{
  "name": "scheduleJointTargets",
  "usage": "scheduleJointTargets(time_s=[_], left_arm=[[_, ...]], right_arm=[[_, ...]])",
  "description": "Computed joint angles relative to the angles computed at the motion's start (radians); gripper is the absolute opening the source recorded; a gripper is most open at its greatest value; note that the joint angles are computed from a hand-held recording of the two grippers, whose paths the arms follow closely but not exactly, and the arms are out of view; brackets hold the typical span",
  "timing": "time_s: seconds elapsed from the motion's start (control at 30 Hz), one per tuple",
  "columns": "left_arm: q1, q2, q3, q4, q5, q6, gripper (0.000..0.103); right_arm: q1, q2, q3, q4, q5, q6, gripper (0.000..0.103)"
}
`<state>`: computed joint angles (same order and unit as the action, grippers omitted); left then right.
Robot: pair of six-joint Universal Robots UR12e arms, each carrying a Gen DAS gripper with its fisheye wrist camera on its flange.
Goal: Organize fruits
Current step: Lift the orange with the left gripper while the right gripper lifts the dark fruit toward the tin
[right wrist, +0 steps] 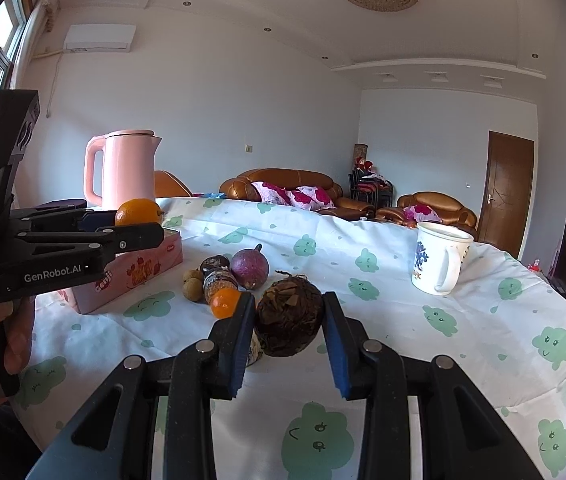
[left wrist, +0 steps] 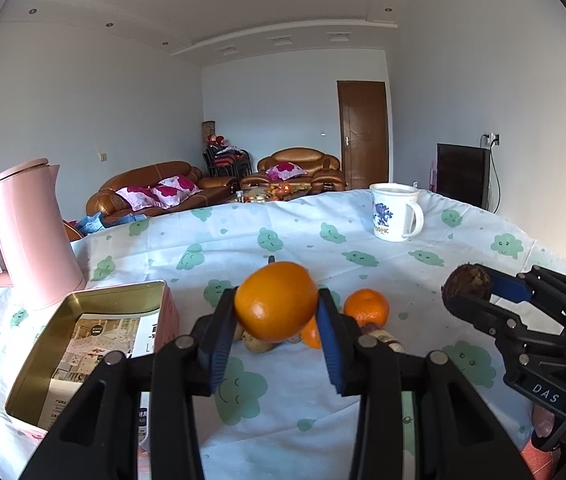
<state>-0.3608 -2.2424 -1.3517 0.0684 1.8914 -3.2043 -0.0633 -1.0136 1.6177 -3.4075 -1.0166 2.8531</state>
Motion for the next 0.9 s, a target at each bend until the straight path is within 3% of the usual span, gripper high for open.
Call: scheduleJointTargets(time_s=[0.4, 0.9], left_arm=[[0.004, 0.014, -0.019, 0.027, 0.032, -0.009, 0.041], [0.017, 0.035, -0.043, 0.011, 0.091, -0.013, 0.041]], right_arm=[[0.007, -0.013, 0.001, -0.010, 0.016, -0.018, 0.036], [0.041, -0.012, -0.052, 0.069, 0.054, -0.071, 0.036]])
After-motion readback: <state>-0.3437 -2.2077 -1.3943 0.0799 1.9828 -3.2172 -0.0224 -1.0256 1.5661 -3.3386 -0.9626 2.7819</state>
